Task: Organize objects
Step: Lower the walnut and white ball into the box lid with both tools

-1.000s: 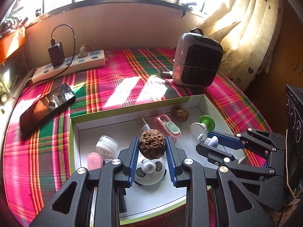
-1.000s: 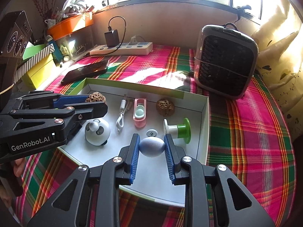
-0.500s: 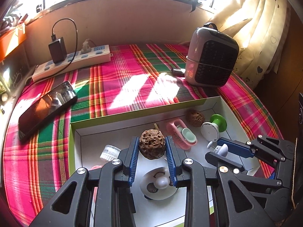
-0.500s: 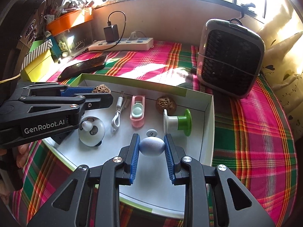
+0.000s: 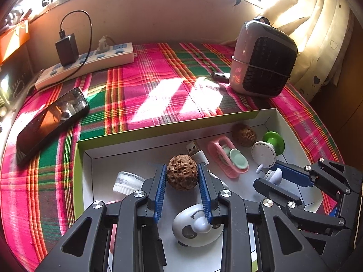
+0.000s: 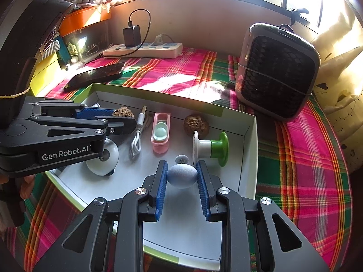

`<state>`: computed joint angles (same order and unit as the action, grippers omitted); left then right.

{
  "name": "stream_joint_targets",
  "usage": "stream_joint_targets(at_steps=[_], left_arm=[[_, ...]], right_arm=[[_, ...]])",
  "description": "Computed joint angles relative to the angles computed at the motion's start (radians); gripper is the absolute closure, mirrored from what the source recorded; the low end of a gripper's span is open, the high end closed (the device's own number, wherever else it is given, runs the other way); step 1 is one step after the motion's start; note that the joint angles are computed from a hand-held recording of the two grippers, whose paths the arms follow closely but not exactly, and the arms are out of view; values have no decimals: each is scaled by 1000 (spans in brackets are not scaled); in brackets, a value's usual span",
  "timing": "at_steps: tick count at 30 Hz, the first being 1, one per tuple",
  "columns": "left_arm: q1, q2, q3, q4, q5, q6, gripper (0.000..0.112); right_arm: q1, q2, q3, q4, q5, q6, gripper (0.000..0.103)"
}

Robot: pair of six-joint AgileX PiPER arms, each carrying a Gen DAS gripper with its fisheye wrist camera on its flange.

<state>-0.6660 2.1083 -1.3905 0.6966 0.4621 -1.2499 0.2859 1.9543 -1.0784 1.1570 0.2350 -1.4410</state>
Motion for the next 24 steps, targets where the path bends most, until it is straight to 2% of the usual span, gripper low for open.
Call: stream_joint_targets(at_steps=[24], left_arm=[[8,7,2,-1,-10,-1,85]], right_arm=[[-2,5,-1,8,-5,-5,76]])
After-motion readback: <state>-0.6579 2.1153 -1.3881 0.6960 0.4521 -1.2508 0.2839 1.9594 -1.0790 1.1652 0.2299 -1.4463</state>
